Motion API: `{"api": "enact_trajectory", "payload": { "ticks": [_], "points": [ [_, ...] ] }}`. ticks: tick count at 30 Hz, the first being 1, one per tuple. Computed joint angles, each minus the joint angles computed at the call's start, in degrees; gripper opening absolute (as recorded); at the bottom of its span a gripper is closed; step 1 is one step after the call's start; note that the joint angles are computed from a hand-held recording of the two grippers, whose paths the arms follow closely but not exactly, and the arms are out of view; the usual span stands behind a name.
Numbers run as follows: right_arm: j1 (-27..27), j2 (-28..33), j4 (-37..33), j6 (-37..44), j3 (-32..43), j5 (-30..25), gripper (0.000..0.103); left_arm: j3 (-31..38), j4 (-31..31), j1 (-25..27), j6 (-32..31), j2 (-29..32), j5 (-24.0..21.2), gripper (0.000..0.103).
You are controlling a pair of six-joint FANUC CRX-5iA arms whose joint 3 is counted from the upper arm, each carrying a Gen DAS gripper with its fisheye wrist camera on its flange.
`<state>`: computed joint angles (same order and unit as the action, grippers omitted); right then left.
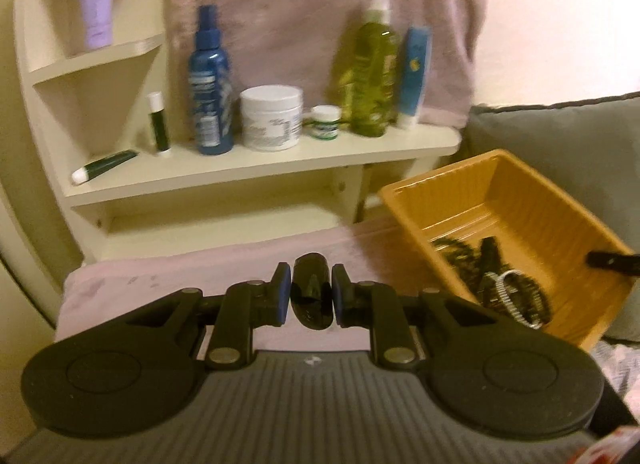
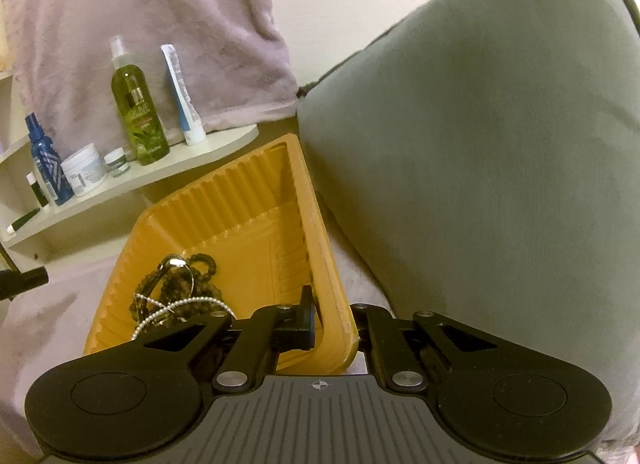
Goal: Organize jewelry
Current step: 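Carry the black tube into the orange tray and open the left gripper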
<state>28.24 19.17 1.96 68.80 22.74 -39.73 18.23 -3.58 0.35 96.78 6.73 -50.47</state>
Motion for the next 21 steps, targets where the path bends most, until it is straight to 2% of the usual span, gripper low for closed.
{"api": "enact_trajectory", "payload": {
  "ticks": [6, 19, 21],
  "points": [
    [-1.0, 1.3, -5.8, 4.8, 1.8, -1.1, 0.005, 1.5, 3.2, -1.9, -2.1, 1.5, 1.4, 0.019],
    [-3.2, 3.0, -11.4, 6.1, 4.3, -3.3, 0.006, 6.3, 9.0, -5.6, -6.1, 6.4, 1.6, 0.019],
    [-3.3, 2.6, -11.6, 6.1, 3.8, -3.1, 0.011, 7.4, 9.6, -6.3, -6.7, 7.4, 1.1, 0.019]
  ]
}}
